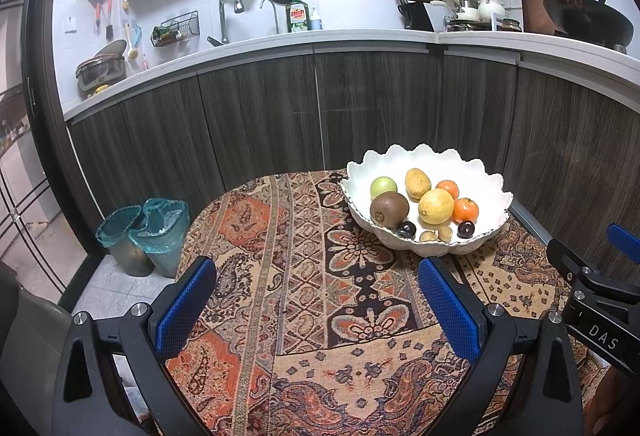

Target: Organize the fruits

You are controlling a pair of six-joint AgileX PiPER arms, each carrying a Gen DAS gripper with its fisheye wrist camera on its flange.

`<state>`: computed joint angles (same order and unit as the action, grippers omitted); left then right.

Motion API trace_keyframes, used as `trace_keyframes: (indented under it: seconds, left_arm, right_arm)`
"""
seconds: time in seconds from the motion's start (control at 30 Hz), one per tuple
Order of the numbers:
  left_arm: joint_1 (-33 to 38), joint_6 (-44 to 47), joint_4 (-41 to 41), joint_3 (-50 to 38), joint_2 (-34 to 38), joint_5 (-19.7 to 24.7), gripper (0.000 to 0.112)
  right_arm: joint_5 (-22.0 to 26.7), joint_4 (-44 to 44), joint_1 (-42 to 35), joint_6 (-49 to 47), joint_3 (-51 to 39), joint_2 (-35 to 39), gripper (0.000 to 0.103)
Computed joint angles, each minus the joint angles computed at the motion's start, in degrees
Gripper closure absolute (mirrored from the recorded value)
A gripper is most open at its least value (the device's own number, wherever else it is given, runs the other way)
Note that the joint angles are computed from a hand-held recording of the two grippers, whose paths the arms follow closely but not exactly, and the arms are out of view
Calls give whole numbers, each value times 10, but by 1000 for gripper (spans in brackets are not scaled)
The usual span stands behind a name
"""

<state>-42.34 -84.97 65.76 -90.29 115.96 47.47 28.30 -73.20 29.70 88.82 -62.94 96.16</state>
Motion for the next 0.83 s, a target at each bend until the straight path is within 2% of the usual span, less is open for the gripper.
trace_keyframes:
  seconds: [0.3, 0.83]
  left_arm:
    - [5, 11, -18, 0, -1, -9, 10]
    - [-4, 0, -4, -13, 15, 16, 9]
  right_arm:
    - [-1, -3, 0, 3, 1, 0, 9]
    - [-2, 0, -1, 12, 3, 4, 9]
